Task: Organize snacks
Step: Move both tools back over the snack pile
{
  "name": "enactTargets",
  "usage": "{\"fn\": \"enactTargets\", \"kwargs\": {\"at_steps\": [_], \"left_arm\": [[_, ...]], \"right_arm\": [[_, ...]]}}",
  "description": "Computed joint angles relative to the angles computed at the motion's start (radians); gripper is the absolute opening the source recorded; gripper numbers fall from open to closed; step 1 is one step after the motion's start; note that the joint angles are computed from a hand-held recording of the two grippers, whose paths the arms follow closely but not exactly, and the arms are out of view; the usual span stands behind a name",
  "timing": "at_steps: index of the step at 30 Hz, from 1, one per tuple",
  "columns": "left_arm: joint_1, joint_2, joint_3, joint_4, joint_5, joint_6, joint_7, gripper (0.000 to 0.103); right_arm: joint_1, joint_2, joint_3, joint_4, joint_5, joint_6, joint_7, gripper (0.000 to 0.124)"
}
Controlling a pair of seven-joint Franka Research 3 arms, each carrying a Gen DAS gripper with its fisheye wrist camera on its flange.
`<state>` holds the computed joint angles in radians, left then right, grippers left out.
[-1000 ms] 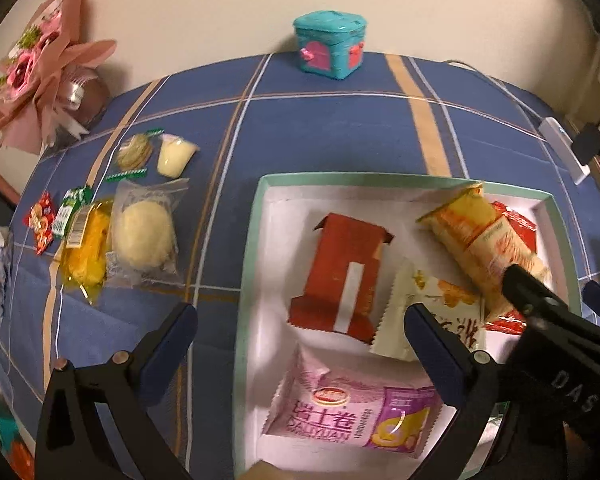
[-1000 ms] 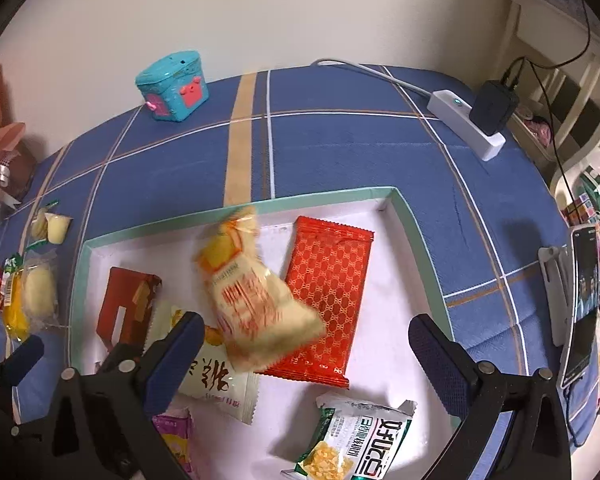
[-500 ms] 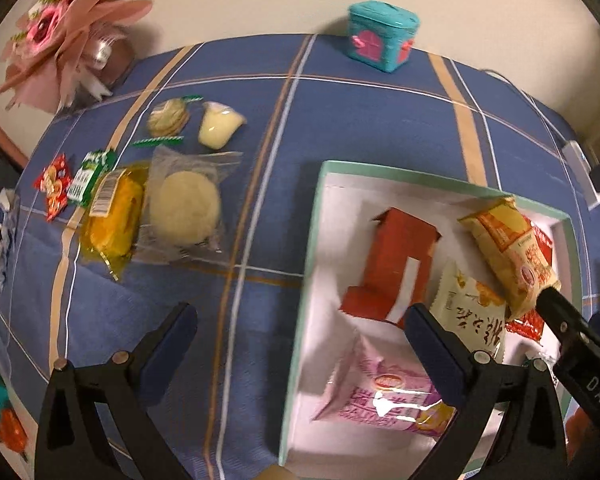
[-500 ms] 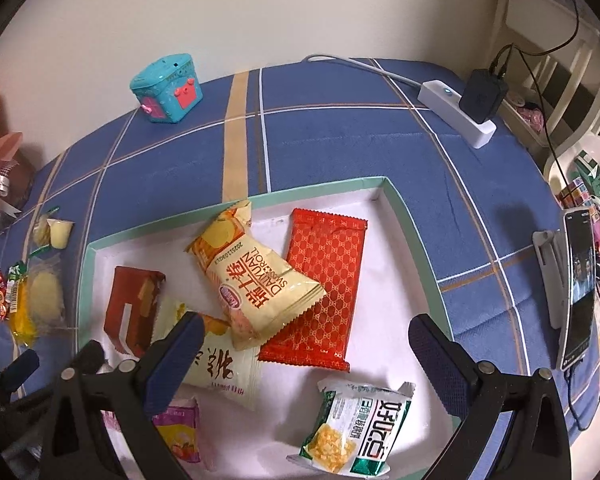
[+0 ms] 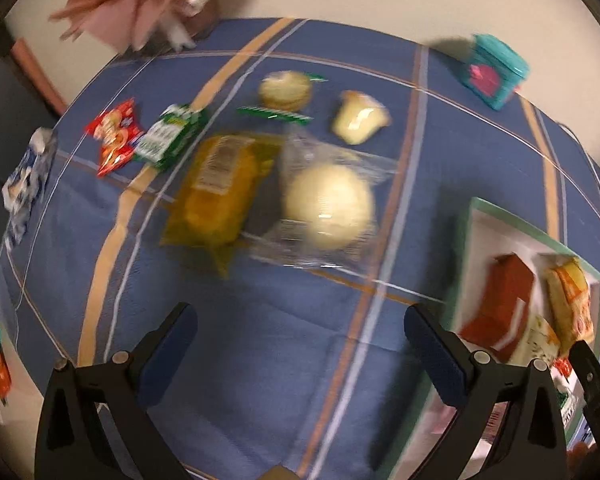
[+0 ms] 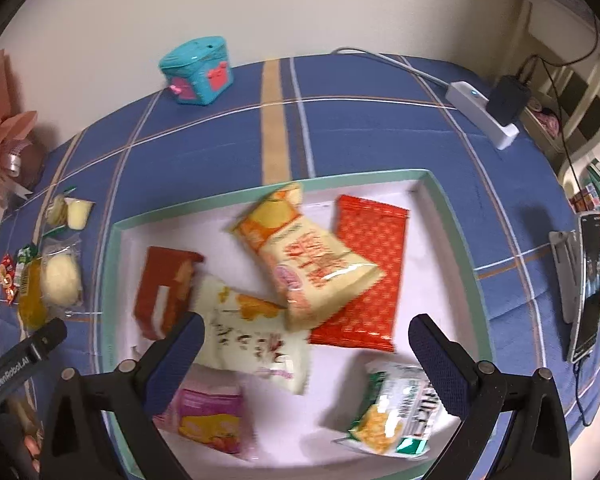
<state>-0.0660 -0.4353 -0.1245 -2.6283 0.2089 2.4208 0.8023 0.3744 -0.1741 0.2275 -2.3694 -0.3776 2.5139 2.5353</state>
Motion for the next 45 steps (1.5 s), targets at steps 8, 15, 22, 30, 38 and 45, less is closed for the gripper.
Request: {"fn": "enactTargets", "kwargs": {"at_steps": [8, 15, 22, 30, 38, 45], "left_arm": [[0.066, -0.065, 0.050, -0.051, 0.004, 0.007, 0.017, 0.103], [0.121, -0.089, 0.078, -0.075, 0.002, 0.019, 0.041, 0.103], [0.169, -0.106, 0.094, -0.094, 0.011, 0.066, 0.056, 0.103], [0.190, -0.069, 0.108, -0.094, -0.009, 0.161, 0.061, 0.103], [0.172, -0.013, 0.141, -0.073, -0.085, 0.214, 0.126, 0.103], [0.178, 0.039, 0.142, -0.038, -0.105, 0.236, 0.177, 0.103]], "right_arm": [[0.051, 0.073, 0.014, 0.083, -0.012, 0.017, -0.016, 0.103], [0.123, 0.158, 0.008, 0.166, -0.034, 0.050, -0.011, 0.103], [0.189, 0.240, -0.020, 0.232, -0.031, 0.113, -0.018, 0.103], [0.251, 0.321, -0.059, 0.309, -0.020, 0.148, -0.034, 0.103], [0.306, 0.398, -0.097, 0.393, -0.079, 0.174, -0.035, 0.103], [0.354, 0.475, -0.135, 0.474, -0.097, 0.156, -0.055, 0.103]]}}
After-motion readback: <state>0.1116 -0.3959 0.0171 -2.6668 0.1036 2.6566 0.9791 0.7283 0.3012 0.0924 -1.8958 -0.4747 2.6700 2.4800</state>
